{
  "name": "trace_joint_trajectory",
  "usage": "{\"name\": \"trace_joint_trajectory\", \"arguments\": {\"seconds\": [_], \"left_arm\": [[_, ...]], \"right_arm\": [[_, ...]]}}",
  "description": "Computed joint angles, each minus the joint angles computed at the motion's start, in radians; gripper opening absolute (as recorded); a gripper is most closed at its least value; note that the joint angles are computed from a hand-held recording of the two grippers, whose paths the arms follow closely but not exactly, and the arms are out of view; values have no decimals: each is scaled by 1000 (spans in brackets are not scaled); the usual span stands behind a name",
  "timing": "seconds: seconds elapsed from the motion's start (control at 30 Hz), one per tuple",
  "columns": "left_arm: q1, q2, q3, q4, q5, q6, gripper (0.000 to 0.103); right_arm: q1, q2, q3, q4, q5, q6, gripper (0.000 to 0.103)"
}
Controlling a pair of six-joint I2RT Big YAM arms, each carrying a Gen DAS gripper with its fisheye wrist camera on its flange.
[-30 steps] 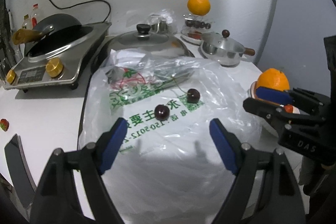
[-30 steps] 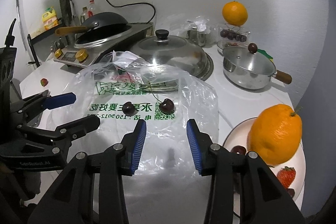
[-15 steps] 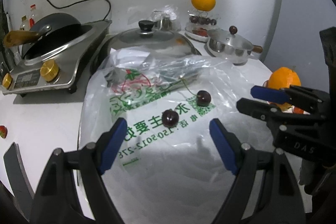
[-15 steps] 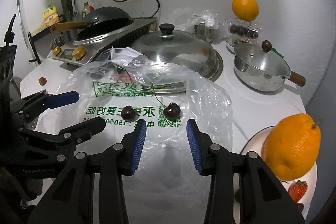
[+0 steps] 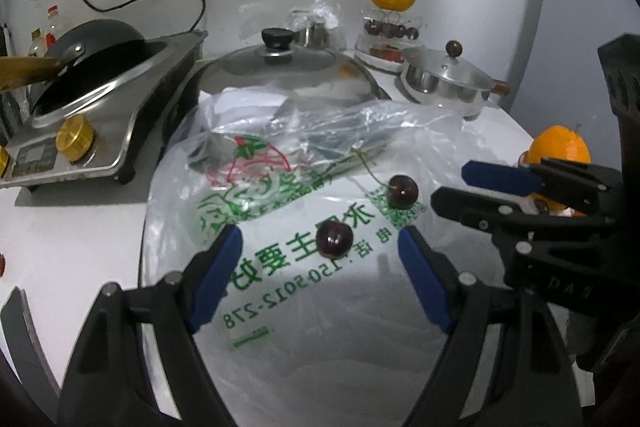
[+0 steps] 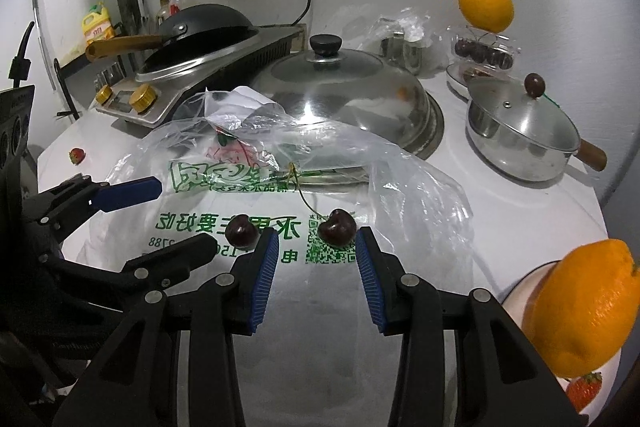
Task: Organize fruits
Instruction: 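Close the right gripper on a dark cherry on the bag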
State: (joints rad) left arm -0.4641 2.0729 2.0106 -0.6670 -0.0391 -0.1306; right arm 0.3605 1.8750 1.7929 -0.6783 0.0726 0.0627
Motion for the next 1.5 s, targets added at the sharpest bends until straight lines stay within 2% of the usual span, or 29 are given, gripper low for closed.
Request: {"name": "trace_joint_trajectory", "arguments": {"seconds": [0.17,0.37,0.87,1.17,1.23,1.43,1.5], "left_arm": [[7,37,49,-24,7,6,81],[13,78,102,-62,25,19,73],[26,137,180,-111,62,28,72],[30,179,254,-179,78,30,72],[28,188,270,-195,76,36,72],[21,209,307,-236,58,56,72],[18,221,328,-254,51,65,64]], "right_arm": [[-6,35,40,-23,-2,3,42],[-11,76,92,-57,0,7,42],[-18,170,216,-154,11,27,42],[-17,207,263,-192,19,15,42],[-17,210,263,-195,19,12,37],[-21,203,249,-182,4,15,32],[-21,199,244,-176,-3,13,32]]}}
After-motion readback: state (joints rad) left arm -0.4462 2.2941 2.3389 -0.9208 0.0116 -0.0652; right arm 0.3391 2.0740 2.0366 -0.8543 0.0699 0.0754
